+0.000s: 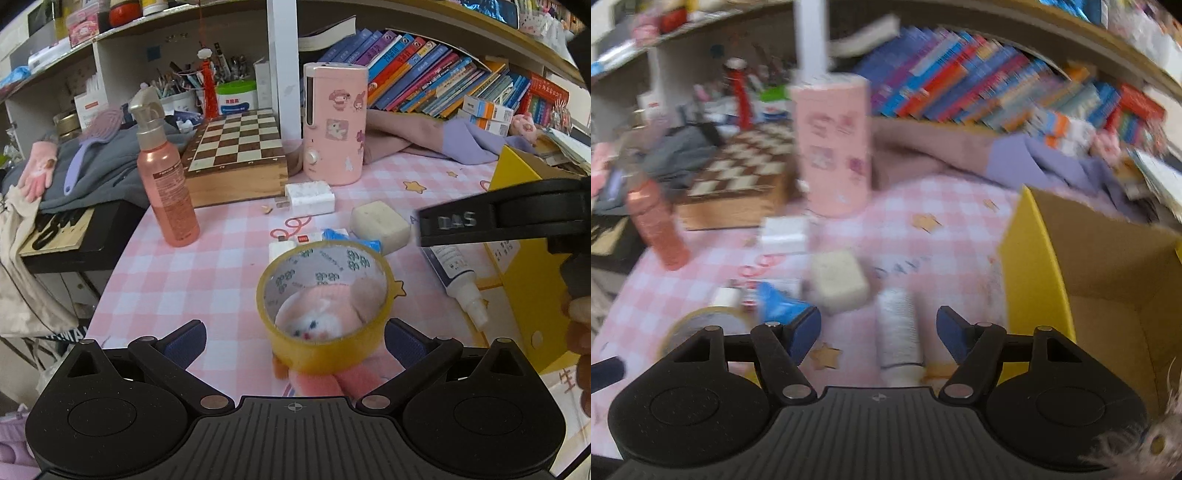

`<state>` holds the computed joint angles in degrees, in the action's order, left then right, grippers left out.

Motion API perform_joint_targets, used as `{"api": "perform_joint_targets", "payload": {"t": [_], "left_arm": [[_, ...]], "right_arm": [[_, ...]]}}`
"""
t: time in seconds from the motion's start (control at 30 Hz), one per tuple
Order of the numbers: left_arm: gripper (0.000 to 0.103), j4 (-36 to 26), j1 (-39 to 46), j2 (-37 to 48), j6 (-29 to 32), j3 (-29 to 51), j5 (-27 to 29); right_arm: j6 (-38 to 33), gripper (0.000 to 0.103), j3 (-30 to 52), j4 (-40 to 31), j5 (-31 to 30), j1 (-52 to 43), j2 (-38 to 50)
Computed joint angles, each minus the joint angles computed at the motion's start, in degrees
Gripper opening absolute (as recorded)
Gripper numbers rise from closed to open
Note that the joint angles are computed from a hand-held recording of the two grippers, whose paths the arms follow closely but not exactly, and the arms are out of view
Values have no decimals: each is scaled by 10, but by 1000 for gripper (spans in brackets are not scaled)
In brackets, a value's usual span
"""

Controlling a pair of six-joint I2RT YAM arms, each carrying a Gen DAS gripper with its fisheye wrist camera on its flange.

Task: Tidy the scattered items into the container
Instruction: 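Grasp the yellow tape roll with the left tool while the right tool approaches the white bottle, then close the right tool on the white bottle while the left tool lifts the tape roll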

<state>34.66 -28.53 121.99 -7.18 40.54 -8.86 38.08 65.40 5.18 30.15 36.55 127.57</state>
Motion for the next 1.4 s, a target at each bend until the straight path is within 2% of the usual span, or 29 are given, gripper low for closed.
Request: {"api": "perform_joint_targets", "payload": {"t": [0.03,0.1,0.13,0.23,0.4,0.57,0.67,0.9,0.97,1.0,1.03,1.07,1.1,1.4], "left_arm": [[103,-1,1,1,0,2,2],[103,-2,1,5,0,7,7],[103,-3,1,8,1,10,9],[103,-9,-2,16,2,23,12],[103,-20,-5,32,5,45,7],[103,-26,1,47,2,67,12],[103,-24,2,52,3,75,14],[102,-34,-3,70,19,98,16],[100,-48,-1,73,18,106,22],[95,-53,2,74,18,109,27],[90,-55,5,73,17,110,36],[90,-54,6,72,16,109,41],[90,-52,6,71,16,107,41],[89,-15,1,3,30,48,42]], "right_arm": [[5,58,-10,-2,-2,-4,-7],[14,60,-31,-9,-2,-9,-21],[20,63,-38,-16,0,-12,-26],[26,80,-51,-23,-7,-23,-30],[-25,80,-56,36,-78,-38,-21],[-59,70,14,10,-104,-46,31],[-69,68,50,-6,-109,-55,57],[-64,59,87,-31,-144,-72,89],[-62,52,89,-33,-148,-73,94],[-64,52,89,-32,-148,-72,94],[-66,46,88,-31,-147,-72,93],[-66,33,86,-30,-144,-72,92],[-68,31,81,-24,-144,-72,90],[-61,31,2,27,-132,-60,22]]}}
